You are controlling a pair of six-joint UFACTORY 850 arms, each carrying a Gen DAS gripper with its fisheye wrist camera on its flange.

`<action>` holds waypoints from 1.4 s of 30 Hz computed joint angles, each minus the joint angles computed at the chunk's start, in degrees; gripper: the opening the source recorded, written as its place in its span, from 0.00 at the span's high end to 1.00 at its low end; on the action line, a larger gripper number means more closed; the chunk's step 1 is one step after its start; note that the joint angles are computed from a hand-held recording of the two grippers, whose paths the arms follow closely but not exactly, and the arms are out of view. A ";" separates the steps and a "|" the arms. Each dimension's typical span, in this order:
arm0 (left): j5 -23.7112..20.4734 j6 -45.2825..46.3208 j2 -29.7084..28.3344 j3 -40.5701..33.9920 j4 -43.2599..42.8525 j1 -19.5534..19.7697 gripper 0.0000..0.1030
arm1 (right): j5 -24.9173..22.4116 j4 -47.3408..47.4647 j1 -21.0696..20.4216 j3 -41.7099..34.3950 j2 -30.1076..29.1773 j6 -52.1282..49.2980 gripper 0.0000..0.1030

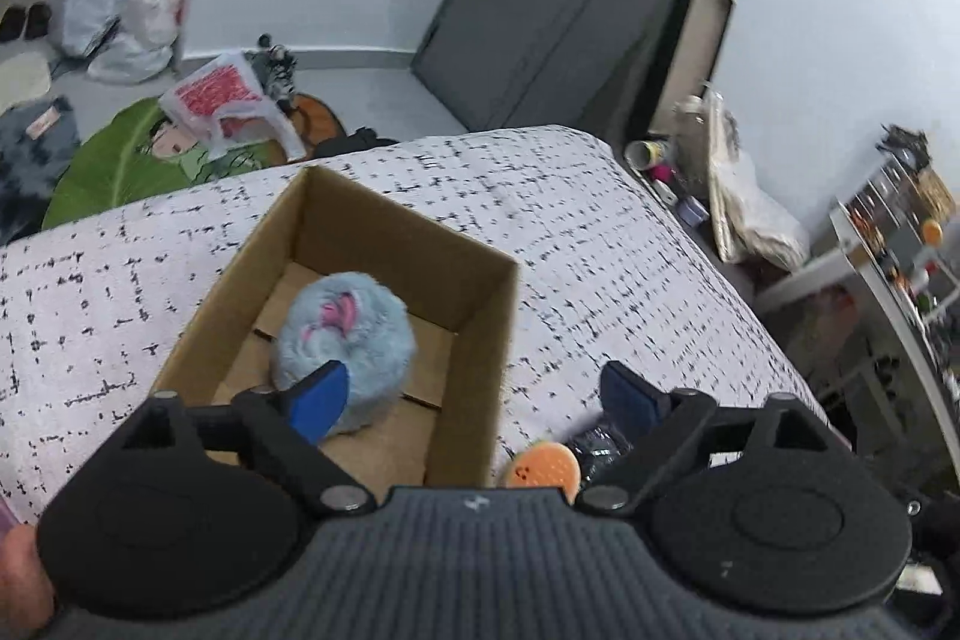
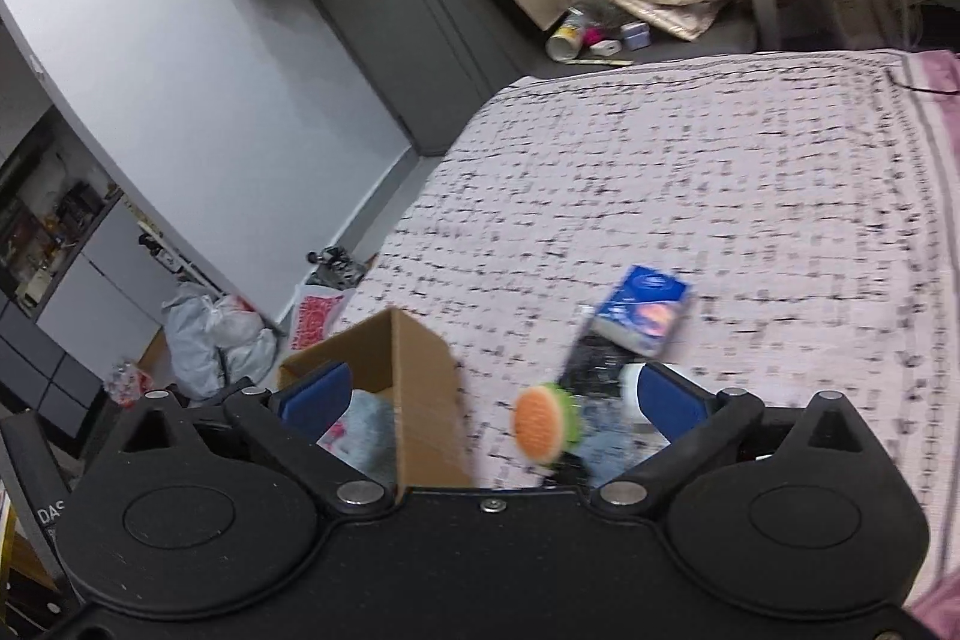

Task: Organize soft objects
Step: 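Grasp the white bundle with the right tool while the left grasps the black heart plush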

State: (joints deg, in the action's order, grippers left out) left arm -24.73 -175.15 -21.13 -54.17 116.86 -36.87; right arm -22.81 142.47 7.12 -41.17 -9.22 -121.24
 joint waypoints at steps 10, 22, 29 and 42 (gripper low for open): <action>1.90 7.18 -1.26 -1.51 -1.19 -2.74 0.08 | 2.33 -10.01 -4.78 1.79 1.87 10.02 0.00; 6.47 25.79 -5.71 -5.79 -12.05 -5.31 0.09 | -1.08 -10.41 -9.23 2.33 -2.25 14.39 0.00; 2.97 37.66 -8.15 -8.47 -21.43 -7.46 0.12 | -3.06 -13.05 -9.94 0.79 -5.85 16.56 0.00; 8.02 46.50 -12.20 -12.59 -29.34 -8.04 0.37 | -6.74 -19.60 -11.08 -4.19 -13.57 19.69 0.05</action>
